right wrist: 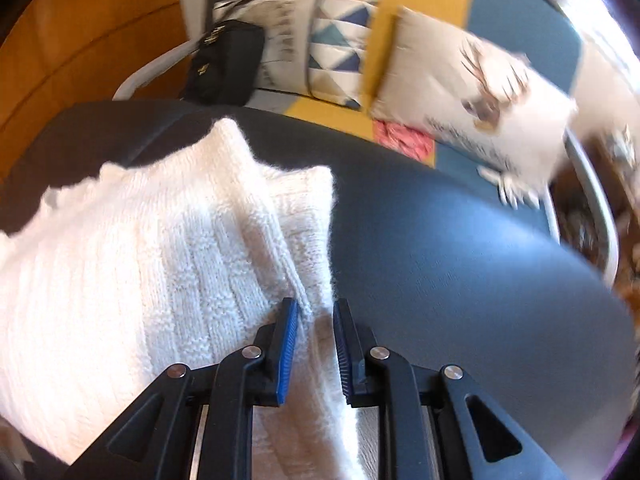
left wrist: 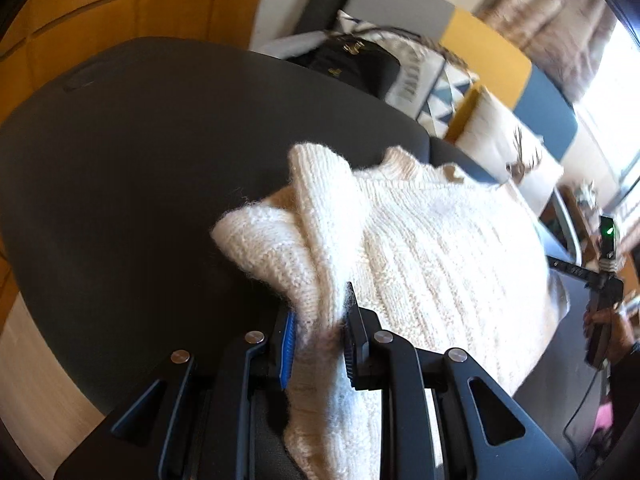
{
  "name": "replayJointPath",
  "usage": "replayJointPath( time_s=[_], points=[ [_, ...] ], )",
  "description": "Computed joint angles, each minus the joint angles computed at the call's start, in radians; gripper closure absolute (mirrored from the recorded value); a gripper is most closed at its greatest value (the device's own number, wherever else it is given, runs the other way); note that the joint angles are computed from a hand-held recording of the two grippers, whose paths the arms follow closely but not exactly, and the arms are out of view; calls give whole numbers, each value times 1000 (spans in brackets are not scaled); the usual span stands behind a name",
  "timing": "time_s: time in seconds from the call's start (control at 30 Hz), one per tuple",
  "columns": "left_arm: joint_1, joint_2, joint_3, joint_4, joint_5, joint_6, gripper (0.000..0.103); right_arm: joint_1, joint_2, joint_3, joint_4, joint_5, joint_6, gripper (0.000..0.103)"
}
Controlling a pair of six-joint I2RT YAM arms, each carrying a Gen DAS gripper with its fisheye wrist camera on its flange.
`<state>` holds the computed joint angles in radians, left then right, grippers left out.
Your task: Fold clothes
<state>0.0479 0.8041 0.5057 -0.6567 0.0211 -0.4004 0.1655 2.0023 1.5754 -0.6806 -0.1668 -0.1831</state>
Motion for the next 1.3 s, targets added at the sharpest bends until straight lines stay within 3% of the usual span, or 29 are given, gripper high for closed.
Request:
replayJointPath(
  time_s=[0.07, 0.27, 0.4, 0.5, 0.6, 0.7, 0.73, 0.8, 1.03, 1.23, 1.3],
  points=[
    [21, 6, 0, -1, 22, 7, 82, -60, 14, 41, -54, -107, 18, 77],
    [140, 2, -14, -26, 141, 58, 75, -155, 177, 327, -304, -360, 3, 73],
    [178, 22, -12, -28, 186, 74, 72, -145, 270, 465, -436, -350, -66, 71],
    [194, 45, -7, -23, 215, 70, 72, -135, 308, 505, -476, -344, -99, 58],
    [186, 51, -6, -25, 200, 69, 72, -121, 315, 496, -454, -343, -136, 51],
    [117, 43, -6, -22, 114, 59, 73, -85, 221, 339, -340, -264, -227, 50],
    [74, 30, -7, -20, 67, 48, 80, -75, 196, 302, -312, -249, -222, 57],
    [18, 8, -8, -19, -3, 31, 83, -47, 143, 226, -241, -209, -203, 83],
    [88, -149, -36, -32, -56, 13, 86, 92, 13, 48, -28, -28, -167, 88],
    [136, -334, -39, -119, -161, 45, 86, 269, 91, 172, 20, 109, -162, 88],
    [218, -378, -45, -163, -119, 70, 86, 316, 146, 252, 12, 148, -168, 88]
  ],
)
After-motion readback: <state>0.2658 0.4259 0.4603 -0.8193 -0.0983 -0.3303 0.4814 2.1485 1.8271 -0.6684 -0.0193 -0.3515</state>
